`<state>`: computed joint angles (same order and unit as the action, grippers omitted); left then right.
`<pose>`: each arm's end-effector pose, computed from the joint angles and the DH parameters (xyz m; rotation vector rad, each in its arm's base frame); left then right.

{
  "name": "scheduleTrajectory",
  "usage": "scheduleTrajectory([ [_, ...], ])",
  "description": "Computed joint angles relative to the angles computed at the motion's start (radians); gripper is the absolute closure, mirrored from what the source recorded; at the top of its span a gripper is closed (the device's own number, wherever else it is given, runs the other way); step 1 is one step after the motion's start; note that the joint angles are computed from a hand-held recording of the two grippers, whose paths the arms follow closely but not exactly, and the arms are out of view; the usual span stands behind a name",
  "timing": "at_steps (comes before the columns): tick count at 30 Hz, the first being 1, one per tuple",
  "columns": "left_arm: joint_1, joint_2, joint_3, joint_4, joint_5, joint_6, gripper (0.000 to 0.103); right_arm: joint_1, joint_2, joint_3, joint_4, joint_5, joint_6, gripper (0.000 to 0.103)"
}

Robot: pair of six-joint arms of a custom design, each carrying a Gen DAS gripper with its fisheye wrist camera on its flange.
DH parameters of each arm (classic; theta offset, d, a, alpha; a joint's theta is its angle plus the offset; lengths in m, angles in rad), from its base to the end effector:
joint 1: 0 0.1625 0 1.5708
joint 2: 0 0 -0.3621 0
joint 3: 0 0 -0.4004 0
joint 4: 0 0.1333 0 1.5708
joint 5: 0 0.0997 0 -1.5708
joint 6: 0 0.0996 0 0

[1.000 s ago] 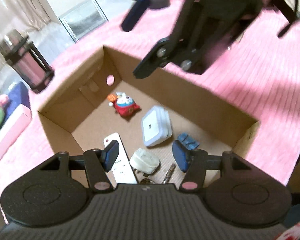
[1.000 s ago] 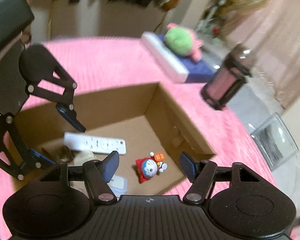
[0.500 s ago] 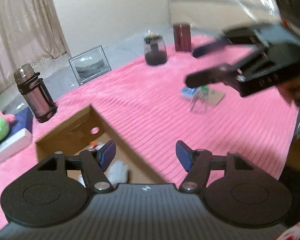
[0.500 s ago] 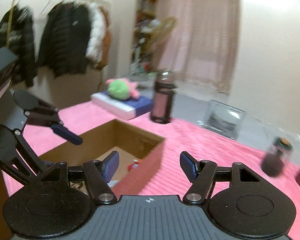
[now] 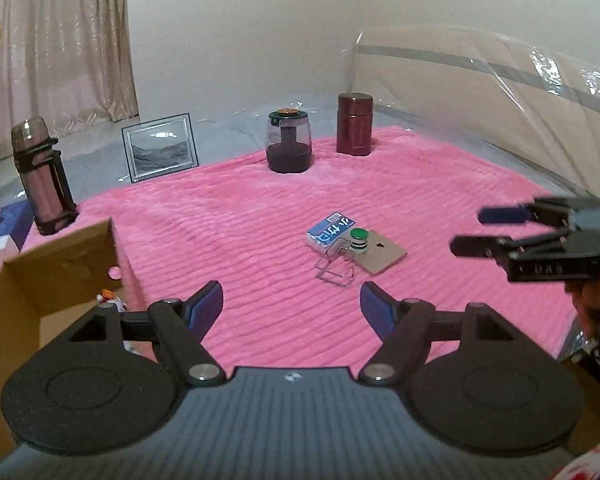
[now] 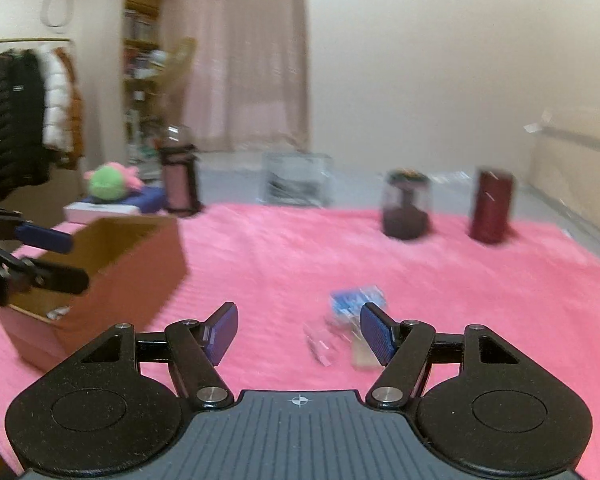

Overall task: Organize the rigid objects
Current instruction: 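Move both tools back from the box toward the wire stand and router panel, then grasp the wire stand with the left tool while the right tool grasps the gold router panel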

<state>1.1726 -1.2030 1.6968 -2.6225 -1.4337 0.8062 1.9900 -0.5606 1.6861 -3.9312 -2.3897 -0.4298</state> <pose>-0.1048 -0.6281 0.2797 1.5420 2.3406 -0.7470 0.2899 -0.5017 0.0654 0.2567 -2.0335 1.3863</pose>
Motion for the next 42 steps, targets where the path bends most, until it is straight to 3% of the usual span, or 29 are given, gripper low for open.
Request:
scheduleTrajectory([
  [9,-0.009,0.109,0.026,-0.101,0.040,-0.091,0.029,-0.078,-0.047,0.106,-0.032,0.002,0.075,0.037],
  [12,-0.010,0.159,0.004,-0.113,0.045,-0.109,0.028,-0.113,-0.057,0.114,-0.016,0.028,0.080,0.031],
  [16,-0.010,0.235,-0.040,-0.125,0.053,-0.115,0.028,-0.164,-0.055,0.095,0.013,0.065,0.080,0.024],
  [24,0.002,0.393,-0.180,-0.090,0.032,-0.129,0.026,-0.260,-0.060,0.049,0.114,0.147,0.088,0.022],
  [29,0.002,0.460,-0.241,-0.076,0.033,-0.073,0.024,-0.303,-0.046,-0.003,0.166,0.183,0.074,0.018],
  [32,0.007,0.499,-0.287,-0.061,0.036,-0.073,0.024,-0.324,-0.032,-0.042,0.200,0.205,0.072,0.011],
  [42,0.027,0.577,-0.397,-0.023,0.041,-0.072,0.023,-0.362,0.033,-0.175,0.305,0.188,0.050,0.008],
])
